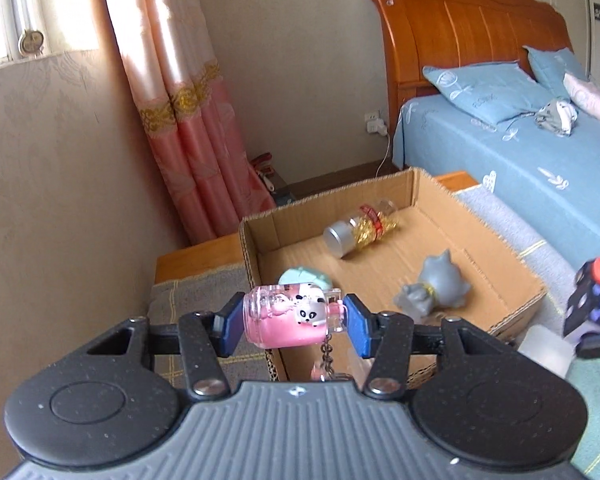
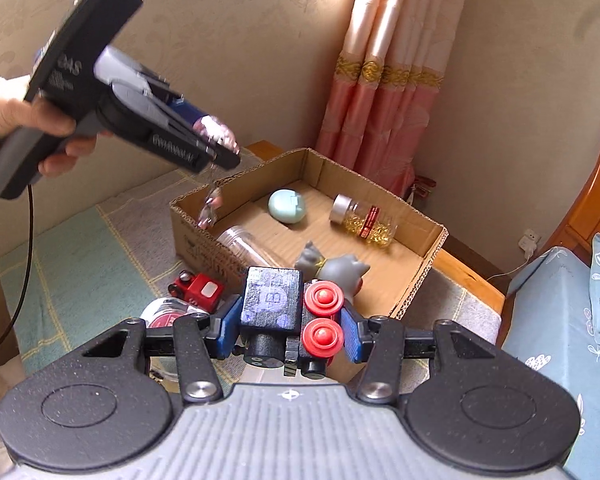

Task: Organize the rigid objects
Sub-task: 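Drop the black cube into the box with the right tool while the left tool drops the keychain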

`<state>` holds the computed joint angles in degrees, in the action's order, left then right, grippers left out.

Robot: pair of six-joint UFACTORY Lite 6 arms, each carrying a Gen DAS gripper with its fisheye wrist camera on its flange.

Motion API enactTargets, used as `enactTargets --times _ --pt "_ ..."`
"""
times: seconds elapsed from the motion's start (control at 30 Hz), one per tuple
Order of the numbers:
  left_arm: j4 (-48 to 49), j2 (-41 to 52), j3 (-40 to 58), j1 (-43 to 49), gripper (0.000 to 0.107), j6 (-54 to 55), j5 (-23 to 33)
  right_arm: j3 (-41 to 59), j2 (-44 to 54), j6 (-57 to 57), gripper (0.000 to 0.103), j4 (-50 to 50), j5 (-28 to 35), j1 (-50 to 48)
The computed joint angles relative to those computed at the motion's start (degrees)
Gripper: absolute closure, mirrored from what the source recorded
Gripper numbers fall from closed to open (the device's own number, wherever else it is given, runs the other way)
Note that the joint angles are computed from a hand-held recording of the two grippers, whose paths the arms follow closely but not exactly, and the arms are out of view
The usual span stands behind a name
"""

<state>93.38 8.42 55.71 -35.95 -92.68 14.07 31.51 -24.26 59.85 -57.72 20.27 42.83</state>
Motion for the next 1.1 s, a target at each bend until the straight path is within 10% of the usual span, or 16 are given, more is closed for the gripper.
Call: enactTargets --times 0.2,1.1 --pt "15.94 -3.07 -5.95 -0.68 0.010 -19.47 3.05 1.41 2.43 -1.41 0.048 0.19 -2.55 -3.80" --pt "10.74 -22.99 -29.26 -6.42 0.007 -32.37 10.89 38.29 41.63 -18.82 0.047 16.02 -8.04 -21.10"
